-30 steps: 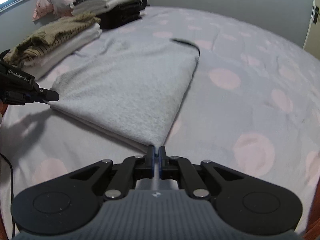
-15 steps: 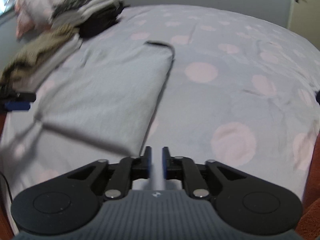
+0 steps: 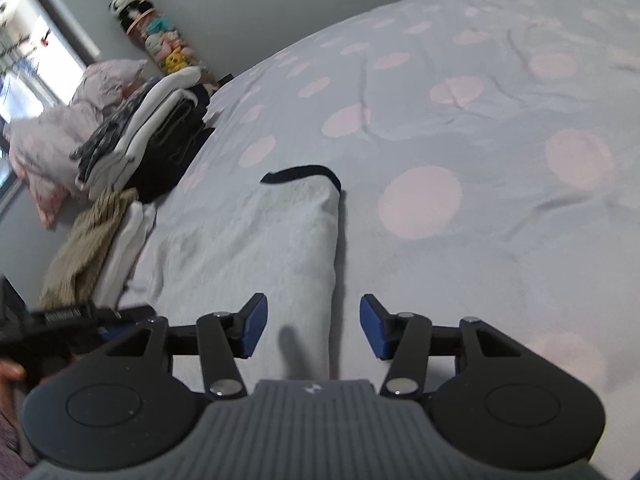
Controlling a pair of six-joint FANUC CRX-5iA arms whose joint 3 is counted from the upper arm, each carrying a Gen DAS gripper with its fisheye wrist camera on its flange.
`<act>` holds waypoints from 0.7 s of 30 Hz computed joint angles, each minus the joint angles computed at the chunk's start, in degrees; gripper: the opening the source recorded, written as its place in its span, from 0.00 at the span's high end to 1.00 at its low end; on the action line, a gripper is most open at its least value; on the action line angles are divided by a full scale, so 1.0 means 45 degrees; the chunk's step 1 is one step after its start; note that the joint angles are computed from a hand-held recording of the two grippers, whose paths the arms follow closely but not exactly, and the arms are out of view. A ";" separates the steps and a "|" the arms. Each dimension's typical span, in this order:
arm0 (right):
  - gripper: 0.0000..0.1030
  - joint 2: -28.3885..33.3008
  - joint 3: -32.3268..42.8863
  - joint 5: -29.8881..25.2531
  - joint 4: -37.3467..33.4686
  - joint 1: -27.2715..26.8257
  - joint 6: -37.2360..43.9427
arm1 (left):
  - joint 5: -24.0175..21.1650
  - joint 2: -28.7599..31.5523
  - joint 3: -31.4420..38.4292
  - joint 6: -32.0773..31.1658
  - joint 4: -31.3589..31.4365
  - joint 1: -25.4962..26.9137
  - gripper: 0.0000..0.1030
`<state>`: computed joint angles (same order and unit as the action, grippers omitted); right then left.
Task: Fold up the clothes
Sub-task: 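Grasp the folded T-shirt bundle with both grippers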
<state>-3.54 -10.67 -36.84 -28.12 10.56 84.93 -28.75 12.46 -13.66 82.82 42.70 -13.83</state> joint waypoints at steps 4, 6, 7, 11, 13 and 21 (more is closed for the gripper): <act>0.47 0.1178 0.1009 -0.0297 -0.1027 -0.0425 0.0430 | 0.0357 0.0511 -0.0336 -0.2246 0.2733 -0.0113 0.42; 0.47 0.1660 0.1410 -0.0347 -0.1301 -0.0503 0.0591 | 0.0450 0.0770 -0.0306 -0.3020 0.3615 -0.0177 0.43; 0.47 0.1854 0.1573 -0.0327 -0.1490 -0.0553 0.0754 | 0.0472 0.0903 -0.0233 -0.3238 0.3893 -0.0190 0.44; 0.48 0.2638 0.2354 -0.0404 -0.2366 -0.0817 0.1459 | 0.0653 0.1350 0.0149 -0.3685 0.4332 -0.0250 0.50; 0.49 0.3002 0.2723 -0.0486 -0.2802 -0.0967 0.1730 | 0.0769 0.1510 0.0351 -0.3645 0.4203 -0.0273 0.54; 0.83 0.3525 0.3145 0.0070 -0.2645 -0.0734 0.2031 | 0.1192 0.1586 0.1544 -0.0377 -0.0091 -0.0339 0.80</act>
